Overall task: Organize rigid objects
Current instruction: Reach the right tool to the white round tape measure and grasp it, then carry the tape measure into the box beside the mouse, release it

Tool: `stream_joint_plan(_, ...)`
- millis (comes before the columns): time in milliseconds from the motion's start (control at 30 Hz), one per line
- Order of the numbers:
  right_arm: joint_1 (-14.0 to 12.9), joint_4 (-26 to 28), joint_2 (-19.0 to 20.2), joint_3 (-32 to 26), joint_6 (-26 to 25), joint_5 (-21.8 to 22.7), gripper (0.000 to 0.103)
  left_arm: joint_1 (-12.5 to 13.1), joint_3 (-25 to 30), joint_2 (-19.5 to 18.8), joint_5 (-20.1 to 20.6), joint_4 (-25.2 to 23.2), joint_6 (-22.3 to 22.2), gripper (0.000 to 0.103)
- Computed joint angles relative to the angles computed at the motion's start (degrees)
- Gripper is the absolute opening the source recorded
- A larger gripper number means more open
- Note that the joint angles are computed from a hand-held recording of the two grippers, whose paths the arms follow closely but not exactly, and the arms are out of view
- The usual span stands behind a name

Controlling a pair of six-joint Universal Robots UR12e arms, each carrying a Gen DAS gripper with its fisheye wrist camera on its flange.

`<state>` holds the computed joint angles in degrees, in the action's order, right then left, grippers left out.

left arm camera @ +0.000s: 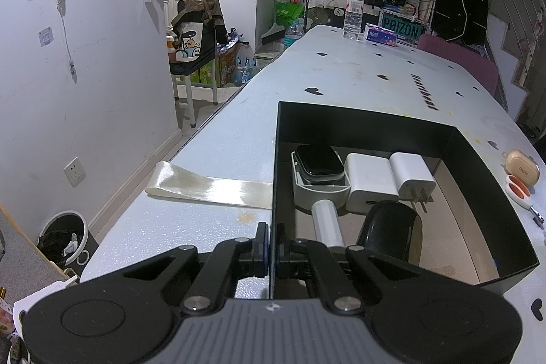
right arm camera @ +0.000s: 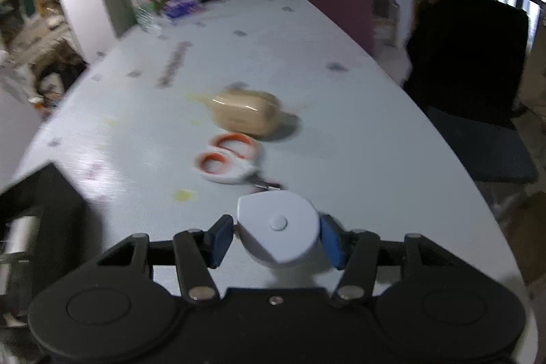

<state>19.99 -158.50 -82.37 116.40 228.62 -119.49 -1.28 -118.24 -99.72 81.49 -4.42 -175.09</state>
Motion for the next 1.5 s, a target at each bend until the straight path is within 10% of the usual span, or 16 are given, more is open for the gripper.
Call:
stream_joint_plan(367,4.9,-9.2,2.4,-5.8,-19.0,8.1,0.056,0.0,0.0,0.0,-0.1,-0.1,-0.1,0.002)
stream_joint_plan(633,6.7,5.0,7.0,-15.0,-34.2,10.4,0.056,0.0,0.0,0.0,-0.1,0.0,-0.1,0.003)
stream_joint_plan(1000,9.1,16.3,12.3,-22.8,-51.2,2.5,0.056,-0.1,-0.1,-0.1,-0.3,0.1,-0.4,0.003)
stream_joint_plan(1267,7.2,25.4,14.1,-26.9,-47.7,9.8,0.056,-0.1,0.1,0.0,-0.4,-0.2,-0.6,0.003)
stream_joint_plan(1500,5.3,22.3,13.3,-25.6,-42.7,17.7,0.056,-0.1,0.1,0.0,-0.4,-0.2,-0.6,0.003)
